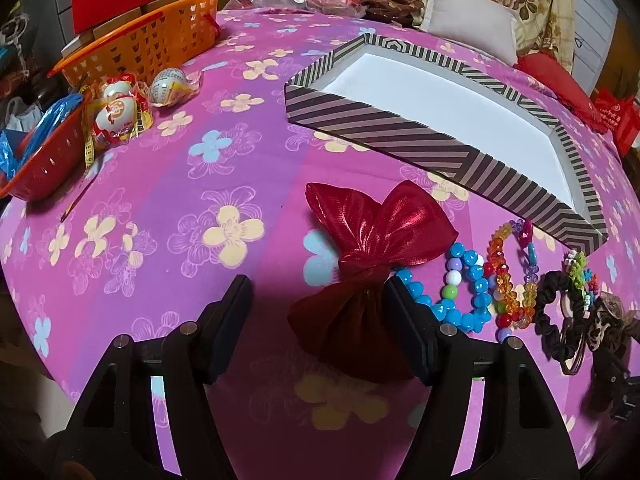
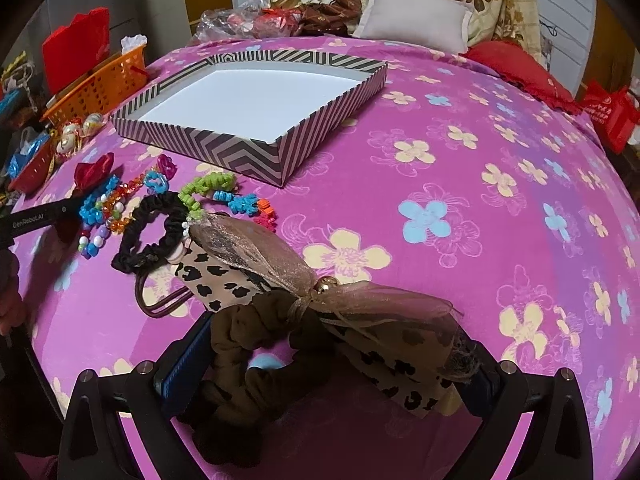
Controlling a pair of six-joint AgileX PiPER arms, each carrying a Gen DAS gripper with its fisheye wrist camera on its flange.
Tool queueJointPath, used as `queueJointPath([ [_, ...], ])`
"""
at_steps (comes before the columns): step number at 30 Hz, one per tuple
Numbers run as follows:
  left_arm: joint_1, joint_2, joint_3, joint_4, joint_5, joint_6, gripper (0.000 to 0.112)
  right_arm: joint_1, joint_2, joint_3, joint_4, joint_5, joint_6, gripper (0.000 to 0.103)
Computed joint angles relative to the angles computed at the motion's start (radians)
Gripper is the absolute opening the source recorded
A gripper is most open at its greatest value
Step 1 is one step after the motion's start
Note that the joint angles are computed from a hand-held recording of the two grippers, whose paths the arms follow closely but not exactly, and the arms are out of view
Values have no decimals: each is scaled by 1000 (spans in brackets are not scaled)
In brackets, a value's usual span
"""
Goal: Organize jewelry
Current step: 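Grasp the leopard-print bow with the right tool while the left tool grasps the red satin bow, then lift both held bows and carry them over the white tray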
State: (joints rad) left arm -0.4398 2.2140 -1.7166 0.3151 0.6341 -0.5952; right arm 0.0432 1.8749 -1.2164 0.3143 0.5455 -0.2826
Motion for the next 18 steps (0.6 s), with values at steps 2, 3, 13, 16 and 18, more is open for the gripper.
queueJointPath([
  [2, 0, 0, 0, 1, 0, -2, 68, -1, -2, 2, -1, 0, -2, 103],
  [3, 0, 0, -1, 1, 1, -2, 68, -3, -3, 4, 2, 1, -5, 103],
  [13, 2, -24, 42, -6, -46, 21, 28, -18, -56, 65, 69, -44, -93, 45],
  [16, 5, -39, 62, -29, -59, 36, 16, -38, -61, 67, 137, -24, -147, 34],
  [18, 7, -54, 83, -39, -74, 37, 15, -57, -69, 73, 208, -6, -201, 30],
])
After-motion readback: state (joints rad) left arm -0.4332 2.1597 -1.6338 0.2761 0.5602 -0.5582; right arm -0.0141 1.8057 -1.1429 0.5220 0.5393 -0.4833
